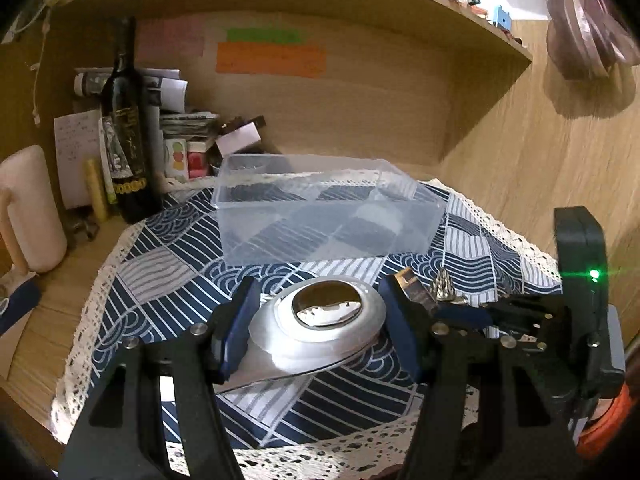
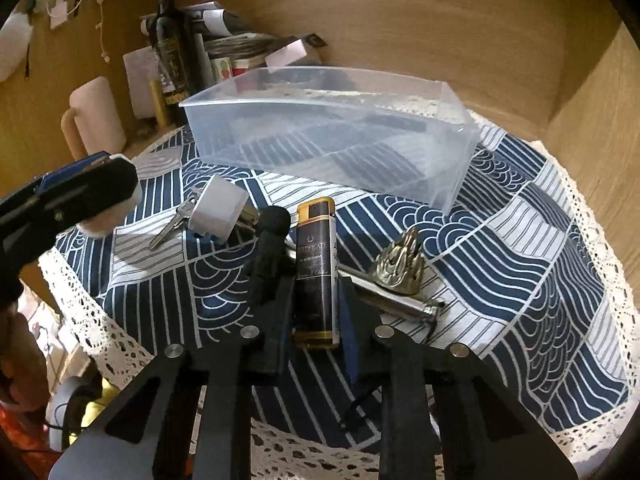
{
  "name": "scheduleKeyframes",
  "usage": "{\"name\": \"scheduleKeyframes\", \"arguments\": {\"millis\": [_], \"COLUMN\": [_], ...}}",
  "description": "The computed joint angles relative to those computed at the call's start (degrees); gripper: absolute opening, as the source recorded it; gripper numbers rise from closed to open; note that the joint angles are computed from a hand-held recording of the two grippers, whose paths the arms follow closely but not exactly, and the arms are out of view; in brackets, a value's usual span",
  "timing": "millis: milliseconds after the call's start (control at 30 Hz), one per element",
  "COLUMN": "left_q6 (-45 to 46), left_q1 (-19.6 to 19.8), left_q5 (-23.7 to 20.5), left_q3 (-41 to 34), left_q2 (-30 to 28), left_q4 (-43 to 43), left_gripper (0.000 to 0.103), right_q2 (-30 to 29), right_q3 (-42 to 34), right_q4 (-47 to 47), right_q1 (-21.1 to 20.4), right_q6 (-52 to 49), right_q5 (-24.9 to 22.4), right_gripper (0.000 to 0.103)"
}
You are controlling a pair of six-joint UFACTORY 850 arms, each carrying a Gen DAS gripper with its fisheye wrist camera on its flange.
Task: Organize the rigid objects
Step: 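Lift both items and release them into the clear box with both grippers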
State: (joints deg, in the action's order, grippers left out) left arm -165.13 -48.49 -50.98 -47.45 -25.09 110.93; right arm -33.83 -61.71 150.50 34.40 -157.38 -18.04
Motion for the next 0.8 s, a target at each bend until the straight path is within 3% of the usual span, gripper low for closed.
{"name": "scheduleKeyframes", "arguments": {"millis": [500,633,800], "left_q6": [8.5,11.2,14.7], "left_q1": [3.3,6.3,10.8], "left_q5": [-2.4,0.2,8.3], "left_q3": [-1.7,-4.0,-8.9], "left_q2": [4.3,4.6,3.4], "left_q4": [-0.6,1.0,2.4], "left_gripper": [0.061,0.061,0.061], "right_q2": [4.9,4.4,1.4], "right_q3": [0.2,-2.3,-8.2], "right_q4": [3.6,5.7,2.3], "right_q1": [-2.1,-2.4,-3.0], "right_q6": [-2.4,-4.3,-1.9], "right_q5": [-7.7,-8.4,-6.5], "right_gripper": [0.019,0.019,0.019]}}
